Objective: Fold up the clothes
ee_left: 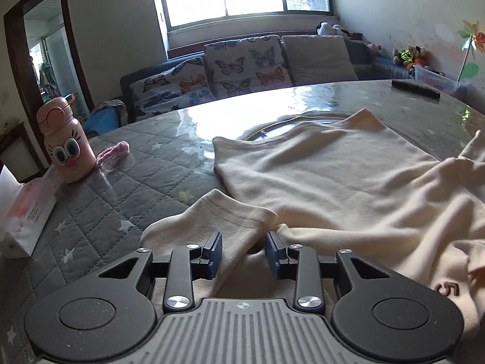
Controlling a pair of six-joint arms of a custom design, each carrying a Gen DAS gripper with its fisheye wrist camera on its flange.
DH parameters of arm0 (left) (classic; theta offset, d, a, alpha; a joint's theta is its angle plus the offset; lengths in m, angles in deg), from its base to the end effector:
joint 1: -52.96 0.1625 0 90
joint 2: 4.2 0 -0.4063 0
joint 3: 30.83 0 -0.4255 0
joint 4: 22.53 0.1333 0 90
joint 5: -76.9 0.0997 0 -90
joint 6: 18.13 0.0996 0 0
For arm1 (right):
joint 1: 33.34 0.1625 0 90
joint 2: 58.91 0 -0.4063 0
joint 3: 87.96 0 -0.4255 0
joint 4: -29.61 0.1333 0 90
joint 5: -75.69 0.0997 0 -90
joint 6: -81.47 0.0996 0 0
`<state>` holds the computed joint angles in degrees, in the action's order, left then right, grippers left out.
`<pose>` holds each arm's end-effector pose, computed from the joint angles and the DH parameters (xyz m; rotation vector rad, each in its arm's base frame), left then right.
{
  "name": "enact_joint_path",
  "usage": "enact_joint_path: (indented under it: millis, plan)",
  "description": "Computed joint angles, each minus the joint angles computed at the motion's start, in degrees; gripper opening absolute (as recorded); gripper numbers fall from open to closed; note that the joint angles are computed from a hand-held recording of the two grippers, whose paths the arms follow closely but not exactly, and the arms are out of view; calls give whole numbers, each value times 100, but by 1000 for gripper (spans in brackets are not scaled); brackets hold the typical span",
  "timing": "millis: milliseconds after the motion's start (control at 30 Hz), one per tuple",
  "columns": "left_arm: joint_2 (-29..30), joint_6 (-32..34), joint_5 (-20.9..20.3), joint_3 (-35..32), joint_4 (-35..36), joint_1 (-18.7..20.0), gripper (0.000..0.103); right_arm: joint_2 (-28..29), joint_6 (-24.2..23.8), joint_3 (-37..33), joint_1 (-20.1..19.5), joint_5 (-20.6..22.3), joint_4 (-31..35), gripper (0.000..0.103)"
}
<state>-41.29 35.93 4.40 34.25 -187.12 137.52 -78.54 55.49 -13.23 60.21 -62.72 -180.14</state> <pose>0.0831 -0.8491 0.2150 1.0632 2.1841 -0.7977 0.1038 -0.7235 0.0118 -0.0388 -1.9947 1.0233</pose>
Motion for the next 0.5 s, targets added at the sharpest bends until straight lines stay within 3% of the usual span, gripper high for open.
enact_joint_path:
  millis: [67, 133, 300, 500]
  plan:
    - [56, -39, -10, -134, 93, 30, 11, 15, -18, -27, -2, -2, 2, 50]
    - [69, -105, -48, -201, 110, 70, 6, 16, -11, -29, -6, 3, 2, 51]
    - [-18, -548, -118, -251, -343, 162, 3, 17, -22, -28, -9, 0, -4, 53]
    - [-116, -1092, 193, -455, -863, 302, 3, 64, -115, -88, 30, -67, -31, 53]
